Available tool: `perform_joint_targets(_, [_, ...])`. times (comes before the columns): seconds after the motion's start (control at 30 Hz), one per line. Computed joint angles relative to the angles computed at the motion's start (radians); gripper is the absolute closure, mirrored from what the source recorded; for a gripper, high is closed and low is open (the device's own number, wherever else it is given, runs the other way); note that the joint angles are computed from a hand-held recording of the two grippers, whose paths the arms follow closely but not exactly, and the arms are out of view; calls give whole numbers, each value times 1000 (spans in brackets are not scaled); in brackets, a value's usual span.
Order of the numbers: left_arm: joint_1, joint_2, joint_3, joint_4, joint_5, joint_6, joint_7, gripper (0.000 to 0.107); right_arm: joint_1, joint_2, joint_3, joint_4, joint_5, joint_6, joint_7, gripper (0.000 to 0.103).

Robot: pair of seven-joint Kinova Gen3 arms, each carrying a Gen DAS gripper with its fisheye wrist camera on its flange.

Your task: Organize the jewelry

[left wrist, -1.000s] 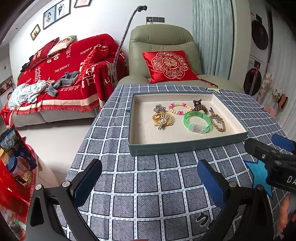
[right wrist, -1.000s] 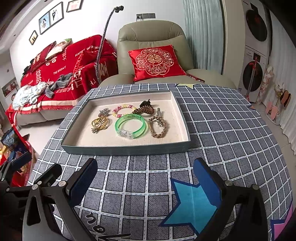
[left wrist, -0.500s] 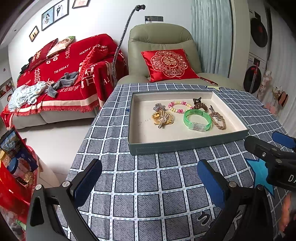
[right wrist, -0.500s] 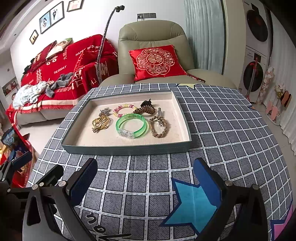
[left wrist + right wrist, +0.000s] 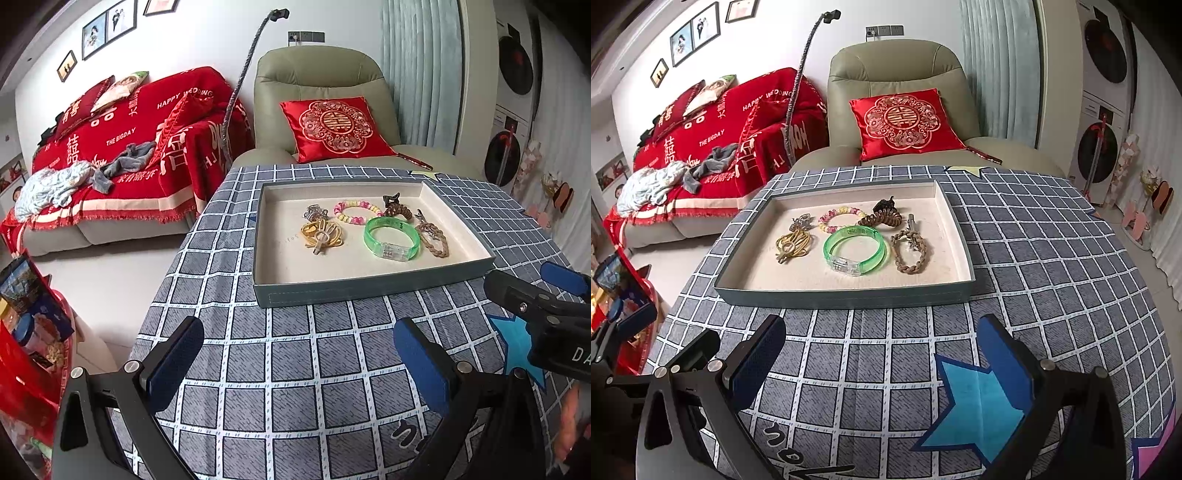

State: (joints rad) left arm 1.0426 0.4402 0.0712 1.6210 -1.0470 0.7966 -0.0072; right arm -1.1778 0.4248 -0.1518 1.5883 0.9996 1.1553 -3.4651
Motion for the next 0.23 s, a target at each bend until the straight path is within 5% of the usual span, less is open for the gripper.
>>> perform_joint_targets(0.23, [-3, 0, 4, -2, 7, -1, -12, 4, 1, 2, 1, 1, 1, -6, -3, 0])
